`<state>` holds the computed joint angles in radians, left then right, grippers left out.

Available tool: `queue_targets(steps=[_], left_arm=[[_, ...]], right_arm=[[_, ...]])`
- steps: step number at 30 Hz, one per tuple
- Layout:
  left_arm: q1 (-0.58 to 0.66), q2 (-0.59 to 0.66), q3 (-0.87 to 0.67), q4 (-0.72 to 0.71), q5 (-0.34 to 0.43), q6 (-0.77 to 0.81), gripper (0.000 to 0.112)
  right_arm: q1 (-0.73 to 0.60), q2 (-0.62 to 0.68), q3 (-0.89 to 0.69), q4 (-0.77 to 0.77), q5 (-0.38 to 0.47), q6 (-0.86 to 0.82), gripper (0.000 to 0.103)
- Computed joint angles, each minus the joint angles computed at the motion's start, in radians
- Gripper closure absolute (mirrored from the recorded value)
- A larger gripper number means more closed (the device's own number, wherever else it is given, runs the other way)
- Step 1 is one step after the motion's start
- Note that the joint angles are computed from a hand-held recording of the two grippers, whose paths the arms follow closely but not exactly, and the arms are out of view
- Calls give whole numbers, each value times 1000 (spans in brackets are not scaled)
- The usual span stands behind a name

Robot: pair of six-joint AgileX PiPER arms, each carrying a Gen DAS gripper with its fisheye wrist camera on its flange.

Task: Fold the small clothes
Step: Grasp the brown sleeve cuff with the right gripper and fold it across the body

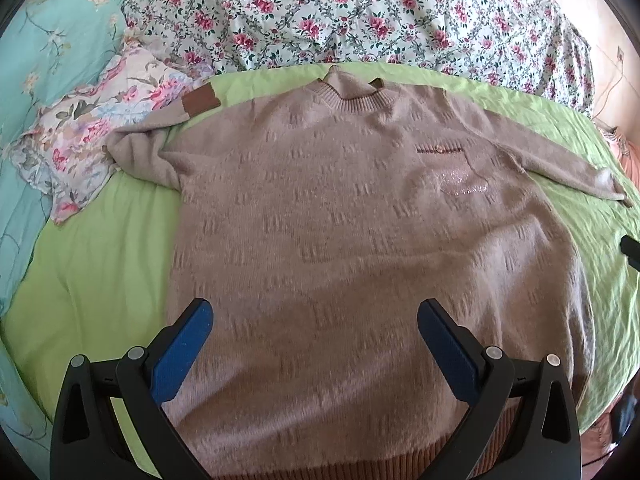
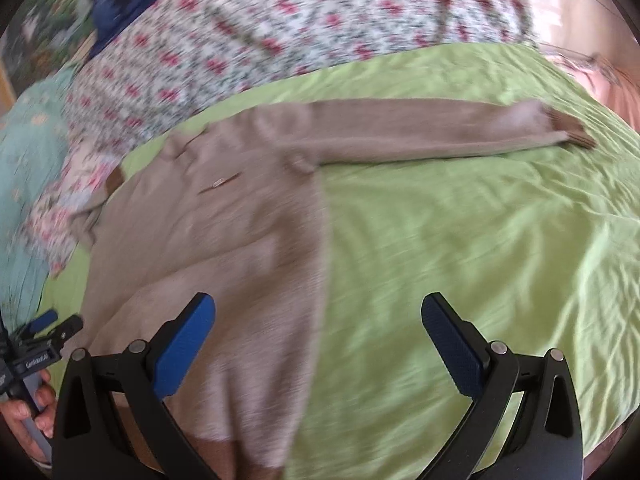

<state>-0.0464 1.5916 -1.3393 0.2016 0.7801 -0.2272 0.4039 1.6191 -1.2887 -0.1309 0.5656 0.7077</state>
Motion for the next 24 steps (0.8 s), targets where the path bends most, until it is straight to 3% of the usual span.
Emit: queue_targets(steps=[2,7,15,17,21,22,23,24], left_arm=[[20,34,-50,-61,26,44,10],[52,111,-164,-128,64,69,10],[21,192,-261,-70,88,44,10],[13,215,-277,-60,97,38,10],[-1,267,-316,-41,113,29,10],[-1,273,-321,-44,115,32,10],[-1,280,-328,-44,115,32,10],[0,288,-335,-44,115,34,10]], right_arm=[[-67,-18,38,9,-56,-13,0],[-280,8,21,131,-66,-139,0],[-619,229,-205,389,-50,-332,0],[-680,295,-267,473,-44,-365,6],[-735,432,-424,486,-15,-307,33],[-734,450,-456,452,-16,-281,50],[-733,474,-503,426,6,-266,62],[-732,504,-563,420,46,-264,81]])
